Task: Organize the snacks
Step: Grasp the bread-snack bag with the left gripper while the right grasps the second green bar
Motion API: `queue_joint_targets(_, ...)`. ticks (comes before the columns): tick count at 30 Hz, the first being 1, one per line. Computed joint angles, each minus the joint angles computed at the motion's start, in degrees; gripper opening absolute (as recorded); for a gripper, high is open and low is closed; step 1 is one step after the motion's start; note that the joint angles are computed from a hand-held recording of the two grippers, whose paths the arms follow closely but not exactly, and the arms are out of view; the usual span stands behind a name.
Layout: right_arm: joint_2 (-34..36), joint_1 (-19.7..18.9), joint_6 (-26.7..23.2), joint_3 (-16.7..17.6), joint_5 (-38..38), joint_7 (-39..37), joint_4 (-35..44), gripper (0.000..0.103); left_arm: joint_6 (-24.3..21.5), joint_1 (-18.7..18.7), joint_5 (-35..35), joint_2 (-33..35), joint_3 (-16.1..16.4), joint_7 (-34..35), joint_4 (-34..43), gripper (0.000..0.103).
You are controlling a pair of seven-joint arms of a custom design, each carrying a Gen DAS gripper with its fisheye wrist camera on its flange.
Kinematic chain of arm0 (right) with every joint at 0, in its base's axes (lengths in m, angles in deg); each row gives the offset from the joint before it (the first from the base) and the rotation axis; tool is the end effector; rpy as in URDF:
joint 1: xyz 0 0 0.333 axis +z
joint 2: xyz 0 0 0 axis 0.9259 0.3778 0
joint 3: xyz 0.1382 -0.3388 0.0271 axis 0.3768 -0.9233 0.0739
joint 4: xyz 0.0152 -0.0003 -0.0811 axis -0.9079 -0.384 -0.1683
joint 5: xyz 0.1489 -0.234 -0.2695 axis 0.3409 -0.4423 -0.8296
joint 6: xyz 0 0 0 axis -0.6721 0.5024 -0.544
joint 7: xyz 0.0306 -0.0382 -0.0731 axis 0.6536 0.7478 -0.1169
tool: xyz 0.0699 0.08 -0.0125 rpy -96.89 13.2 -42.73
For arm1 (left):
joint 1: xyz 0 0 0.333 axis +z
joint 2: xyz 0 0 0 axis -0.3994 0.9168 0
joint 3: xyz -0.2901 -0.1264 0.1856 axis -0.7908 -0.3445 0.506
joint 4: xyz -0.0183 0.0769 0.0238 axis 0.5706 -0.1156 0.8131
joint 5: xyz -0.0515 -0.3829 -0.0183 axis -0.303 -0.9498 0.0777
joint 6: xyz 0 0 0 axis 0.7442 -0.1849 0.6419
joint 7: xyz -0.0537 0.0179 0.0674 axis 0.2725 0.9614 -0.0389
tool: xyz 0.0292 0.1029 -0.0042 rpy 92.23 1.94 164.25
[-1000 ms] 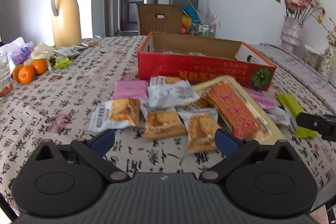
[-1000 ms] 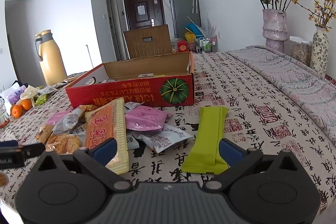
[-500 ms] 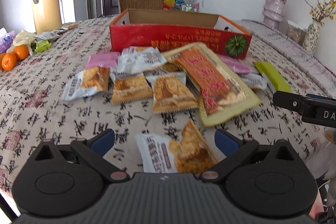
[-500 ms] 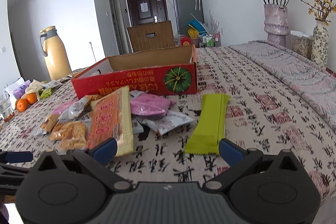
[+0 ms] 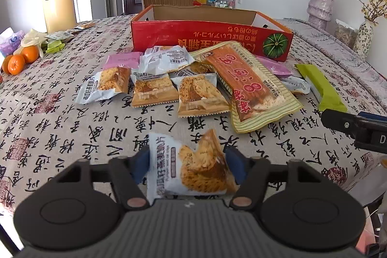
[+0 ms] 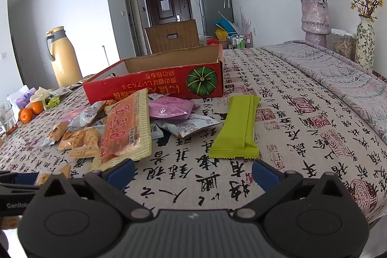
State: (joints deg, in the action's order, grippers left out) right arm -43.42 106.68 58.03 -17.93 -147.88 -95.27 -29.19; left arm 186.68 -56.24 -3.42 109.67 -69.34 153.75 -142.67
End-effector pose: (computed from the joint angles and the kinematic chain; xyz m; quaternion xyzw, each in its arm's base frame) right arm 0.6181 0.4094 0.2594 -0.4869 0.7262 -0.3450 0.3414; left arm 0.6751 -0.3818 0.2634 -0.4882 0.7670 -0.3598 0.2096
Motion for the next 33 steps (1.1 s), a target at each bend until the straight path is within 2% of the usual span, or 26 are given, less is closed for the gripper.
queue_joint_targets(4,0.1,0.0,0.1,0.0,0.2,-0.5,0.2,0.103,0.4,0.9,0.2,-0.2,-1.0,0.1,-0.3,0.058)
queue_joint_targets(13,0.0,0.3,-0.1,-0.4,0.9,-1.0,0.1,0.103,2.8,3.3,0.8,-0.7,-4.2,2.0,-1.0,0.057)
queue_joint_targets(20,-0.4,-0.5,-2.6,-0.8,2.5,-2.5,-0.2,0.103,2.5,2.6,-0.3,0.4,-3.2,2.9,2.4,0.057)
queue_joint_targets(23,0.1,-1.5,-5.0,-0.6,6.0,-7.0,1.0,0.102,2.2,2.1,-0.8,1.4,-2.5,2.7,4.9,0.057)
queue_joint_targets(27,1.4,-3.6,-3.9,-1.0,10.2,-12.0,3.4,0.084,1.4,1.4,-1.4,3.0,-1.2,2.2,8.5,0.057)
queue_joint_targets(29,2.5,-4.6,-2.6,-1.5,12.2,-14.8,5.1,0.083,0.3,0.7,-1.7,3.9,-0.1,1.5,10.5,0.057)
queue_joint_targets(31,3.6,-5.4,-1.4,-2.1,14.5,-17.2,6.9,0.073,-0.9,0.2,-1.6,4.8,1.0,0.5,12.5,0.057)
queue_joint_targets(33,5.0,-6.2,-0.3,-2.5,17.2,-20.0,8.8,0.069,-2.0,-0.4,-1.3,5.7,2.3,-0.7,14.2,0.057)
